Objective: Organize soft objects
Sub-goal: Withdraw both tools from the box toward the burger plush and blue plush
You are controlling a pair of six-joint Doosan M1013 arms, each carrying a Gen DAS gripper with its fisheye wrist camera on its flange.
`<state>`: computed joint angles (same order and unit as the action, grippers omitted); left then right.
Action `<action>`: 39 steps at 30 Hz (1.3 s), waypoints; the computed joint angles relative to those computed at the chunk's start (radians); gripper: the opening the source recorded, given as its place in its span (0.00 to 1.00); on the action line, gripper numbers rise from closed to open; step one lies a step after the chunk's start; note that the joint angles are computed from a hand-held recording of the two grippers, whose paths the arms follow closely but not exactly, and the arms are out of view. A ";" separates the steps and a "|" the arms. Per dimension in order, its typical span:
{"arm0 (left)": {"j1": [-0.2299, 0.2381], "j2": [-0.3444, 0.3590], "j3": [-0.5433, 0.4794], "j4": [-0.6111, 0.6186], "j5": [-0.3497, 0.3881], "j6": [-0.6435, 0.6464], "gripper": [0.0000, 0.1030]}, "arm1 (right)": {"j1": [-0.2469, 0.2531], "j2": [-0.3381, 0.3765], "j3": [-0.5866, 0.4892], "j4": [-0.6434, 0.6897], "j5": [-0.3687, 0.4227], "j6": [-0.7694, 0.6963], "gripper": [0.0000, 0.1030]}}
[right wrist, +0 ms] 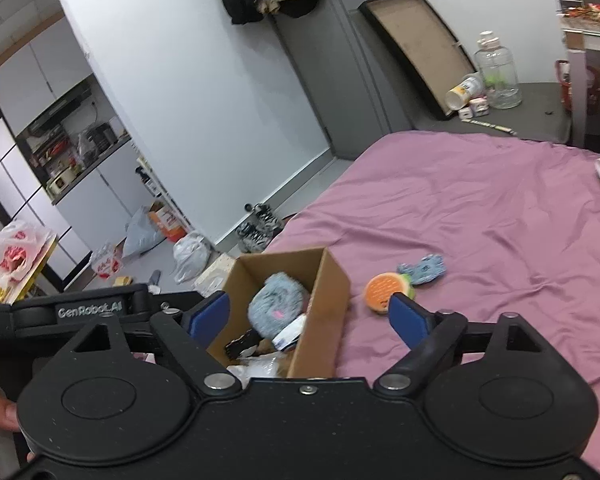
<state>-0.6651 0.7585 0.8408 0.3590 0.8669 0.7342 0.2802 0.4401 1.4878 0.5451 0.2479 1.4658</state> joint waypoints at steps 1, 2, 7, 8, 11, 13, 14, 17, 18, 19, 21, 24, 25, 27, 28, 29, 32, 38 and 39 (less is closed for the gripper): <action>-0.002 0.000 0.000 0.003 -0.003 -0.002 1.00 | -0.004 -0.004 0.003 0.019 0.000 -0.011 0.89; -0.005 -0.001 0.001 0.005 -0.008 -0.005 1.00 | -0.009 -0.007 0.007 0.053 0.002 -0.040 0.90; -0.011 0.005 -0.012 -0.015 -0.010 -0.003 1.00 | -0.019 -0.020 0.018 -0.027 0.008 0.009 1.00; -0.012 0.007 -0.015 -0.016 -0.010 0.000 1.00 | -0.020 -0.022 0.021 -0.035 0.008 0.013 1.00; -0.016 0.008 -0.017 -0.023 -0.022 0.012 1.00 | -0.026 -0.024 0.026 -0.054 0.008 0.034 1.00; -0.018 0.011 -0.021 -0.026 -0.030 0.012 1.00 | -0.029 -0.024 0.027 -0.074 0.009 0.060 1.00; -0.019 0.011 -0.021 -0.032 -0.038 0.011 1.00 | -0.031 -0.026 0.029 -0.071 0.009 0.057 1.00; -0.020 0.015 -0.024 -0.050 -0.054 0.013 1.00 | -0.036 -0.029 0.034 -0.074 0.006 0.051 1.00; -0.021 0.017 -0.027 -0.060 -0.057 0.020 1.00 | -0.038 -0.030 0.036 -0.073 0.007 0.048 1.00; -0.021 0.020 -0.031 -0.074 -0.058 0.030 1.00 | -0.040 -0.031 0.037 -0.066 0.010 0.039 1.00; -0.021 0.026 -0.041 -0.095 -0.059 0.044 1.00 | -0.046 -0.033 0.039 -0.058 0.013 0.034 1.00; -0.026 0.041 -0.065 -0.099 -0.041 0.049 1.00 | -0.055 -0.035 0.044 -0.039 0.013 0.023 1.00; -0.027 0.044 -0.071 -0.099 -0.038 0.050 1.00 | -0.058 -0.035 0.046 -0.039 0.014 0.026 1.00; -0.030 0.053 -0.084 -0.096 -0.032 0.046 1.00 | -0.062 -0.037 0.048 -0.054 0.013 0.046 1.00; -0.031 0.058 -0.091 -0.100 -0.028 0.047 1.00 | -0.064 -0.037 0.050 -0.064 0.014 0.058 1.00; -0.031 0.063 -0.100 -0.106 -0.022 0.050 1.00 | -0.066 -0.038 0.052 -0.072 0.014 0.069 1.00; -0.035 0.074 -0.121 -0.114 -0.009 0.072 1.00 | -0.074 -0.040 0.056 -0.070 0.011 0.078 1.00; -0.042 0.116 -0.196 -0.088 0.068 0.065 1.00 | -0.089 -0.036 0.062 0.018 0.000 0.011 1.00; -0.042 0.122 -0.203 -0.083 0.073 0.068 1.00 | -0.090 -0.034 0.061 0.008 0.000 0.024 1.00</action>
